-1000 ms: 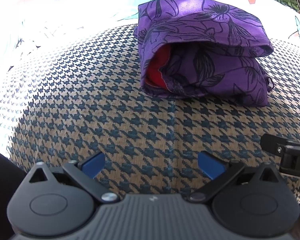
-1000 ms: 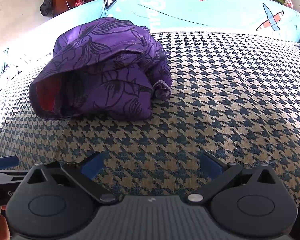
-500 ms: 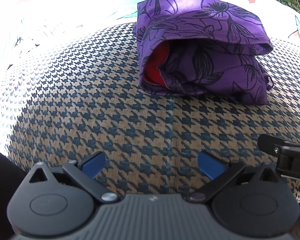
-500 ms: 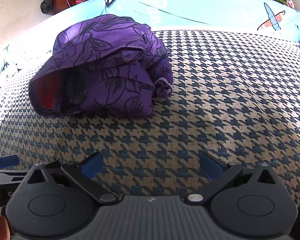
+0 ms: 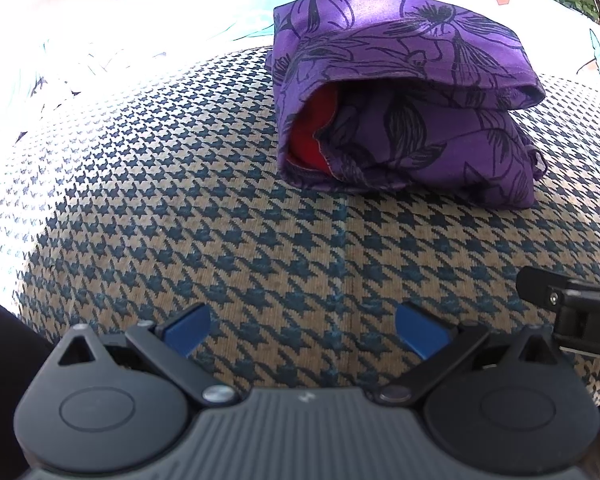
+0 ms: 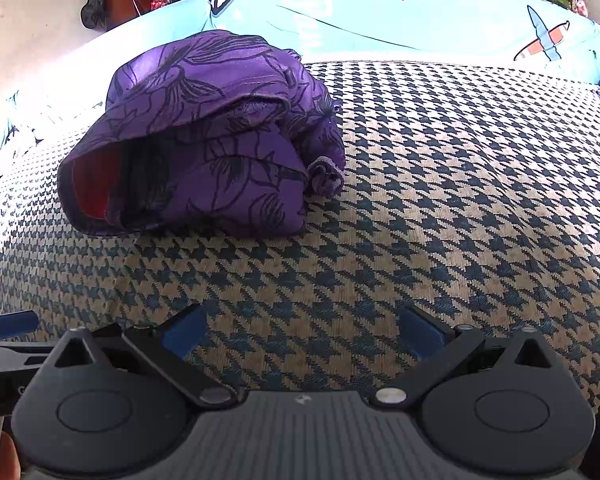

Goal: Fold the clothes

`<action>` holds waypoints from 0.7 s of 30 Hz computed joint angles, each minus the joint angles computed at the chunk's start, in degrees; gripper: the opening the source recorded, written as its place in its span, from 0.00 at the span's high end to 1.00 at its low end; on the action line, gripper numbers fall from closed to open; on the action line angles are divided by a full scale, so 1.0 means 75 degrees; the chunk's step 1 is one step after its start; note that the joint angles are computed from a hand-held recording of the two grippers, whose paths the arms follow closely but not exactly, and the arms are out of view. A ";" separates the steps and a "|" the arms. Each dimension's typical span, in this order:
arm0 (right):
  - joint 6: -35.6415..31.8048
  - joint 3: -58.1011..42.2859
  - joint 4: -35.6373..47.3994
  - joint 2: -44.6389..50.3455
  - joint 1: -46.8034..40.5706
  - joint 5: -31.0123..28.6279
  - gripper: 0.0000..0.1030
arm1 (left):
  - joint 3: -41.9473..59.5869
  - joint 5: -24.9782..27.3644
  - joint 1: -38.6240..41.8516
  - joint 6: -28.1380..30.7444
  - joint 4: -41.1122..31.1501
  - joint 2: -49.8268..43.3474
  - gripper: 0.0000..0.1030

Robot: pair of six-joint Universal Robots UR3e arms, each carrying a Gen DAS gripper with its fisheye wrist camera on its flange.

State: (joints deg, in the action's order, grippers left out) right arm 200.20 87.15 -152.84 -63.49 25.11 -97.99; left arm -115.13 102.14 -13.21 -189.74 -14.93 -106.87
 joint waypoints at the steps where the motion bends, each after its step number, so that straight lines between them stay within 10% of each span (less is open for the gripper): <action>1: 0.0000 0.0000 0.0000 0.0000 0.0000 0.0000 0.00 | -0.0001 0.0007 -0.0013 -0.0009 0.0000 -0.0001 0.00; 21: -0.0018 -0.0018 0.0023 0.0012 -0.0033 0.0041 0.00 | 0.0154 0.0173 -0.0159 -0.0028 -0.0180 -0.0023 0.00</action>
State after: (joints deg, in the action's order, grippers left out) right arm 200.07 87.01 -152.67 -63.40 24.86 -97.68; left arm -113.97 103.44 -14.40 -189.95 -16.27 -107.05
